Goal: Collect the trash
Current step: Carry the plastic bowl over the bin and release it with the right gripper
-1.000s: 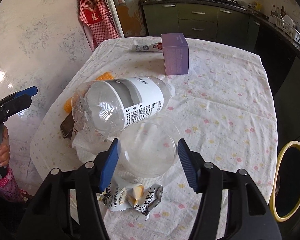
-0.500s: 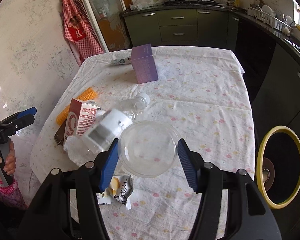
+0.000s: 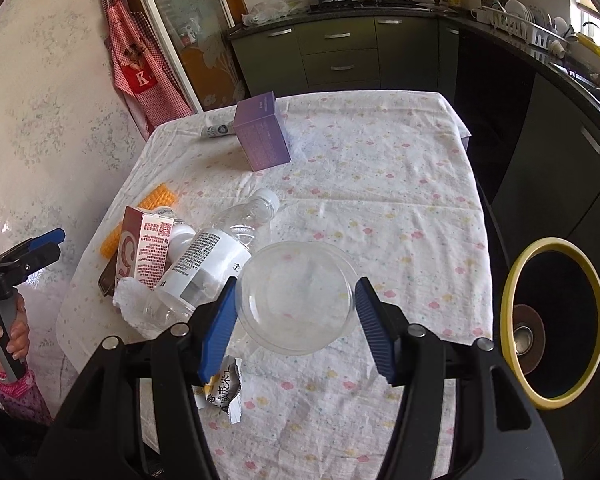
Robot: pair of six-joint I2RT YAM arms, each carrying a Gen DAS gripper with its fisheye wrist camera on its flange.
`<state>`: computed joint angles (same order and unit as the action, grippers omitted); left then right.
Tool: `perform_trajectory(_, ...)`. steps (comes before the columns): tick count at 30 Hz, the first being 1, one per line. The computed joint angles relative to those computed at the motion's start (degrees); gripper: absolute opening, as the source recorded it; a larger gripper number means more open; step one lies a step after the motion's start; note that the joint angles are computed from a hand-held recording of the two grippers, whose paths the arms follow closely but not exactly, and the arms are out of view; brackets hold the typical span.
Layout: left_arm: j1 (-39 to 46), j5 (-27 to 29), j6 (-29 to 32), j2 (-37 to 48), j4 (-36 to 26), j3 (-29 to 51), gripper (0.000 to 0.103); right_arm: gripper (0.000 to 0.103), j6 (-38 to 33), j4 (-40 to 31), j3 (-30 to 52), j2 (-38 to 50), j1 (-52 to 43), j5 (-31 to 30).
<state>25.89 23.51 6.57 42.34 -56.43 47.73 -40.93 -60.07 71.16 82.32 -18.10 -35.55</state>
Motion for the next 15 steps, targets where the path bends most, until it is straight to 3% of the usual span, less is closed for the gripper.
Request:
perform_trajectory(7,-1.31,-0.47,-0.8,0.29,0.64,-0.04,0.096,0.056,1.96,0.86,10.3,6.88,-13.07,-1.57)
perform_trajectory(15,-8.88,-4.74,-5.41,0.86,2.94,-0.87,0.096,0.057,11.41,10.28,21.72,23.64,-21.1,8.16)
